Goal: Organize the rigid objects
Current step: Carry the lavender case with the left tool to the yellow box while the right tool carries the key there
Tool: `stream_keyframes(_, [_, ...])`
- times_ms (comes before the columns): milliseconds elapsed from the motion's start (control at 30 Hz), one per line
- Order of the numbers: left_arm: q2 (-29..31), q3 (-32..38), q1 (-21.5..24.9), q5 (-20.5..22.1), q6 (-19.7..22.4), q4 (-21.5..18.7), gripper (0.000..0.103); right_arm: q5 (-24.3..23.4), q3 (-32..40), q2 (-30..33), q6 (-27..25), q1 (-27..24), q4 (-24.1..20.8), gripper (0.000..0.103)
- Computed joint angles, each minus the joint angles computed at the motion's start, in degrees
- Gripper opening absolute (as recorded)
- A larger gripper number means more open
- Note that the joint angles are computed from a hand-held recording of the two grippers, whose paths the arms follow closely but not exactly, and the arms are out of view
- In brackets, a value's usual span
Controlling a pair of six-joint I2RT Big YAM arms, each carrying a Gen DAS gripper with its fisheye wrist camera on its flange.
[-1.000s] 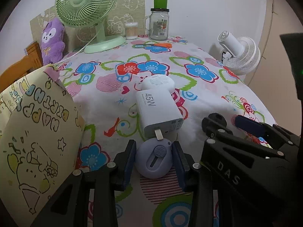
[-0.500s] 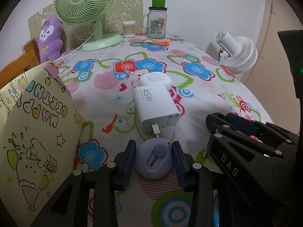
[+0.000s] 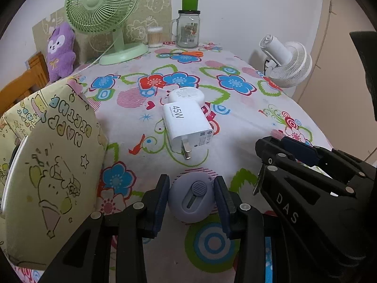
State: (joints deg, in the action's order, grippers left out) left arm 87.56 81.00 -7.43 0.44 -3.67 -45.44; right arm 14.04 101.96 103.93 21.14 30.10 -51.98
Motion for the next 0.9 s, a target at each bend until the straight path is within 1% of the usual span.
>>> stream_keyframes(500, [-3.9, -2.4, 0.0, 1.6, 0.6, -0.3, 0.039, 1.1, -3.3, -4.3, 1.0, 1.7, 0.5, 0.035])
stream_keyframes(900, [-7.2, -3.2, -0.2, 2.5, 1.3, -1.2, 0.039, 3.2, -4.9, -7.6, 1.7, 3.1, 0.7, 0.035])
